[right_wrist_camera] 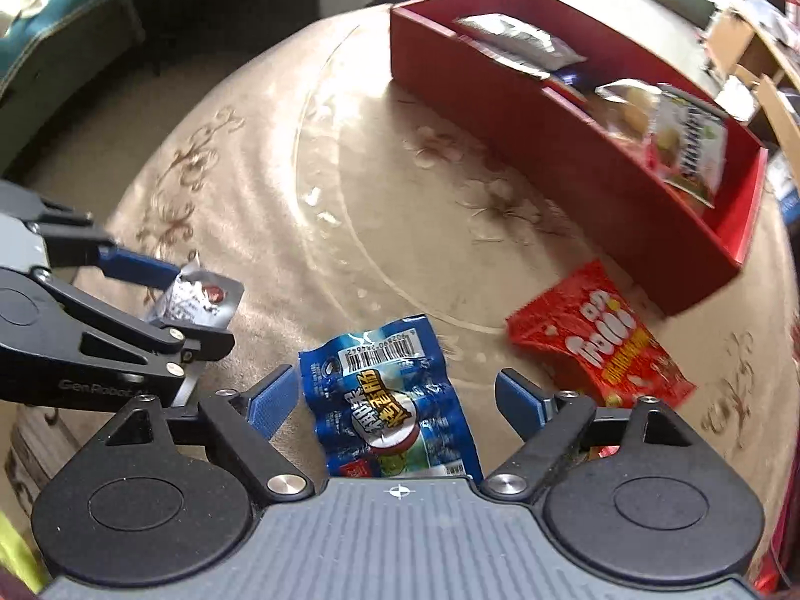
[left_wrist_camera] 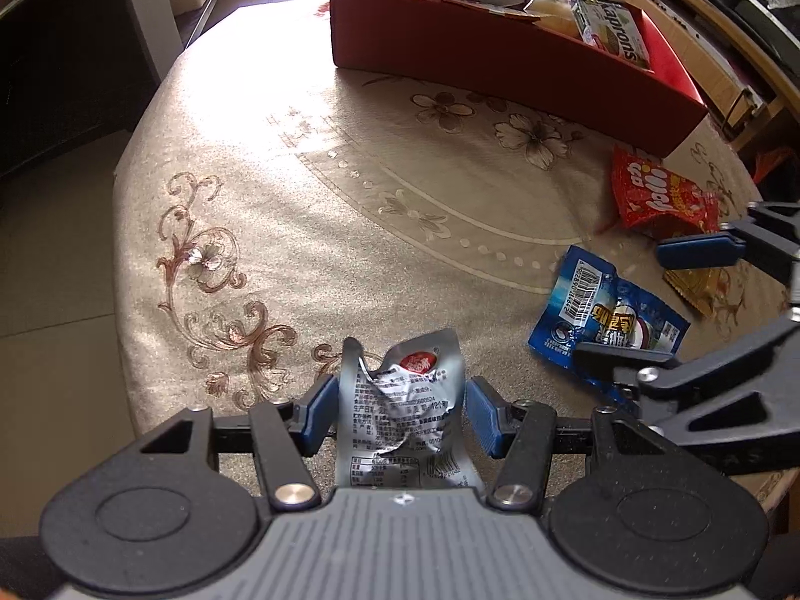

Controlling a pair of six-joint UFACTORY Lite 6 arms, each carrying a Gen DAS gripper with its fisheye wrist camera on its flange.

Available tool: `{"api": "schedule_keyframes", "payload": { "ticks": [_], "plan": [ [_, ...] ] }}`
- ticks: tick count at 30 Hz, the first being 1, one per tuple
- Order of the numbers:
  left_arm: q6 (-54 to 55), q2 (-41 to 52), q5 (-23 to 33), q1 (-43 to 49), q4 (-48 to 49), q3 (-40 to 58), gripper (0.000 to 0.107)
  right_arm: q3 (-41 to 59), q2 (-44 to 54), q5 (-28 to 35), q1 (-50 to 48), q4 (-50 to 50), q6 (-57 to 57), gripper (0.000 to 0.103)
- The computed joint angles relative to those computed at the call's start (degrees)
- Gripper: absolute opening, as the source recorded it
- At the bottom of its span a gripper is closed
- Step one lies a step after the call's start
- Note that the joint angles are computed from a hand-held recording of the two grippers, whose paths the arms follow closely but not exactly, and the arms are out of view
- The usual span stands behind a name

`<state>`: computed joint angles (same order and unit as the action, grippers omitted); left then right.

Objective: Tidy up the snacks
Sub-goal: 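Grasp the blue sausage packet with the right tool while the left tool holds the silver wrapper, then lift the silver wrapper and blue sausage packet and carry both toward the red box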

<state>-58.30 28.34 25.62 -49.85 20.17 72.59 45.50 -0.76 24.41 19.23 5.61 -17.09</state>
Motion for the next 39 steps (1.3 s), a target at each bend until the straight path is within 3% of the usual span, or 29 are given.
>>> {"api": "schedule_keyframes", "payload": {
  "ticks": [4,10,15,18,19,20,24,29,31,34,36,37,39],
  "plan": [
    [2.15,0.33,-0.13,0.36,-1.54,0.43,0.053,1.62,5.45,0.29,-0.27,-0.06,-0.7,0.089],
    [1.74,0.64,-0.03,0.29,-0.86,0.73,0.053,-1.85,1.07,-0.83,3.21,-6.39,11.6,0.075],
    [0.15,-0.57,-0.96,0.28,-0.66,-0.78,0.05,-3.59,-1.63,-0.04,4.05,-14.71,23.83,0.075],
    [-0.65,-1.75,-1.59,0.35,-0.2,-1.82,0.05,-5.42,-5.37,-0.07,2.61,-13.49,24.47,0.075],
    [-1.97,-2.04,-1.46,0.02,1.11,-1.91,0.041,-5.98,-6.82,-0.08,2.05,-12.61,23.99,0.075],
    [-1.72,-2.17,-1.52,-0.1,1.02,-1.79,0.038,-6.54,-8.23,-0.03,1.49,-11.84,23.55,0.075],
    [-0.66,-0.11,-0.03,-0.94,0.51,1.37,0.038,-7.31,-10.38,-0.01,0.71,-12.94,26.23,0.075],
    [-1.01,3.08,0.52,-0.5,-0.94,4.03,0.067,-6.61,-8.66,-0.77,0.28,-13.02,26.72,0.075],
    [-5.01,4.76,2.5,-1.59,2.73,6.11,0.069,-5.98,-8.48,-0.51,0.12,-12.87,26.58,0.075],
    [-11.26,7.78,5.8,-3.4,7.78,9.71,0.067,-5.85,-9.34,-0.56,-0.27,-11.66,25.33,0.075],
    [-14.16,8.44,8.01,-4.95,10.85,10.7,0.059,-5.93,-10.02,-0.44,-0.84,-11.27,24.82,0.075],
    [-14.91,7.83,7.77,-5.33,11.7,10.08,0.05,-6.09,-10.48,-0.48,-1.12,-11.09,24.31,0.075],
    [-14.58,7.24,7.56,-5.37,10.36,9.84,0.05,-6.36,-11.43,-0.45,-1.96,-10.27,22.86,0.075]
  ]
}}
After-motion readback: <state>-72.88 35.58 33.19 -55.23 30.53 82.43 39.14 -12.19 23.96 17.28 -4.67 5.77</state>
